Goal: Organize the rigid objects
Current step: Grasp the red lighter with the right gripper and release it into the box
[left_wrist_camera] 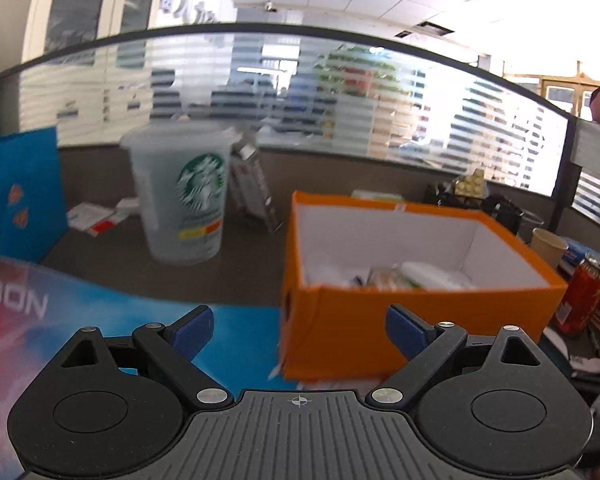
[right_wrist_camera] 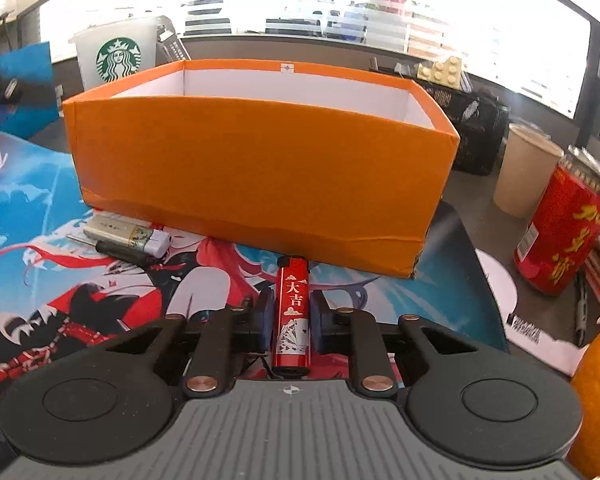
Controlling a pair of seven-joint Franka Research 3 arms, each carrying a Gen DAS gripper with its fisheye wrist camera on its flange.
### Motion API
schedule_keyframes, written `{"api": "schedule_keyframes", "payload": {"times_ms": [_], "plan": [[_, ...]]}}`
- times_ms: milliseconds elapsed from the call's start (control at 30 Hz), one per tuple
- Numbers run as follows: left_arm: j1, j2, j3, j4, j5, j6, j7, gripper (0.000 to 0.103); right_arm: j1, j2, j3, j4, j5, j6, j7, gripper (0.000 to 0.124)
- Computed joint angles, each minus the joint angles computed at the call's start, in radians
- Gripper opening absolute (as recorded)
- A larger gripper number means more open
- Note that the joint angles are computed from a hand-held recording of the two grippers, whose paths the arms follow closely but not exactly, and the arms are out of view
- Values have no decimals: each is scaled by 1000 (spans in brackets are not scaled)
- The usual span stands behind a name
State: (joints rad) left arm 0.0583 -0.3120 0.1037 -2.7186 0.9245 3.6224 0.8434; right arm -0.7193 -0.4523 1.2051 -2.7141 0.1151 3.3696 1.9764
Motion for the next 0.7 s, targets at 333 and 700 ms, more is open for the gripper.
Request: {"api": "schedule_keyframes", "payload": {"times_ms": [333, 700], "plan": [[32, 30, 49, -27, 104, -26, -12, 95, 309, -11, -286, -39, 33, -7, -21, 17], [35, 32, 35, -40, 138, -43, -14, 95, 373, 45, -391, 120, 106, 2, -201, 17]]}}
